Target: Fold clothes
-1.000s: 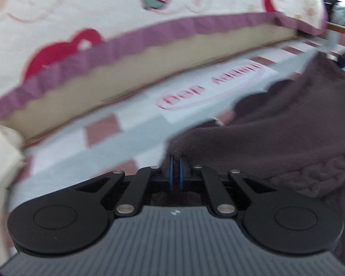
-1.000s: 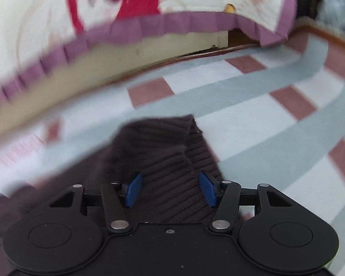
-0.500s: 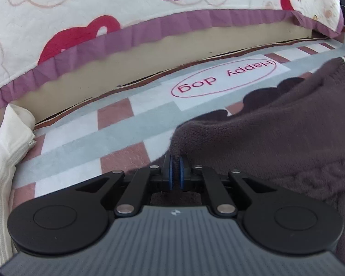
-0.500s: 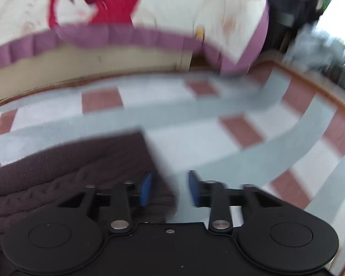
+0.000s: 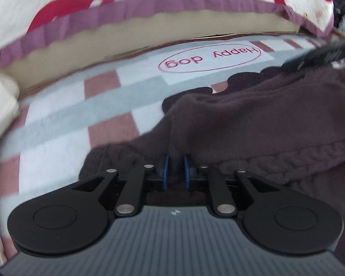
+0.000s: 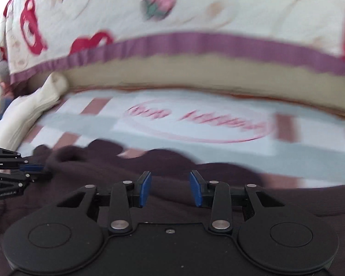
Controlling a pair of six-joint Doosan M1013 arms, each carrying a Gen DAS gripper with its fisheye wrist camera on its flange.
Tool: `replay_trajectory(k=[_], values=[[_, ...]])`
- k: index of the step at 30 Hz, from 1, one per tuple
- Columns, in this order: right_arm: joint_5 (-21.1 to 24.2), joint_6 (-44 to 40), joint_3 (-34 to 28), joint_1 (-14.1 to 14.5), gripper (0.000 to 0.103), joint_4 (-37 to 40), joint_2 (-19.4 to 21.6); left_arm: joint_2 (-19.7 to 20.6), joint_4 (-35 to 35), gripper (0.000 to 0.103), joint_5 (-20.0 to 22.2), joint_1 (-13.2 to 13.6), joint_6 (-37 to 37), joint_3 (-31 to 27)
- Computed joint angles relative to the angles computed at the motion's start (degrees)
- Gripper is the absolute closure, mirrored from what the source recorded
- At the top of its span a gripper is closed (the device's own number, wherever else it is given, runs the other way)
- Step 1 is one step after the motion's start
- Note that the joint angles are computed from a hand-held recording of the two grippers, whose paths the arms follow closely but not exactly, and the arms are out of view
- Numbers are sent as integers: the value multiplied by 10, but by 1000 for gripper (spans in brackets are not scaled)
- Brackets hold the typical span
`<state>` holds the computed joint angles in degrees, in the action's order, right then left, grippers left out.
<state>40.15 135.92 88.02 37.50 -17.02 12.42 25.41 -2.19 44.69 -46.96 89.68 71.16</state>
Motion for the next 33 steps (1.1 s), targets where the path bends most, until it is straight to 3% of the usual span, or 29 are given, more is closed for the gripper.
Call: replay_trajectory(k=[2,6,9,12,14,16,18,22,24,25,26,28,29,30,33], values=[[19,-16,-24,4,61,18,24,-8,-40,73,13,13,-19,4],[64,-104,-54,2,57,108,46,-28,-127,64,11,44,-43,30],[91,-221,-55,-9,56,214,40,-30,-189,62,7,63,-53,43],[153,-339,-60,-24,56,344,37,-23,-234,62,-4,76,-65,48],[184,-372,-71,-26,55,368,42,-17,-265,62,-12,82,-67,49],[185,-363,-77,-25,54,359,43,-14,-286,61,-26,84,-67,52],[154,-313,-74,-19,54,316,40,-13,-313,58,-46,86,-64,59],[59,-200,-45,-30,54,327,32,-5,-361,54,-89,87,-64,66],[12,-151,-31,-32,52,334,30,0,-399,67,-105,87,-33,69],[10,-156,-34,-30,50,344,34,2,-409,86,-100,86,-13,66],[19,-176,-41,-28,48,357,40,3,-418,96,-94,86,6,62],[61,-236,-71,-17,51,360,62,2,-442,96,-93,87,46,58],[81,-261,-91,-6,81,331,72,-1,-460,96,-100,88,68,58],[100,-280,-108,6,89,292,79,-3,-479,96,-107,89,91,57],[124,-256,-149,25,90,177,85,0,-491,95,-122,93,76,48]])
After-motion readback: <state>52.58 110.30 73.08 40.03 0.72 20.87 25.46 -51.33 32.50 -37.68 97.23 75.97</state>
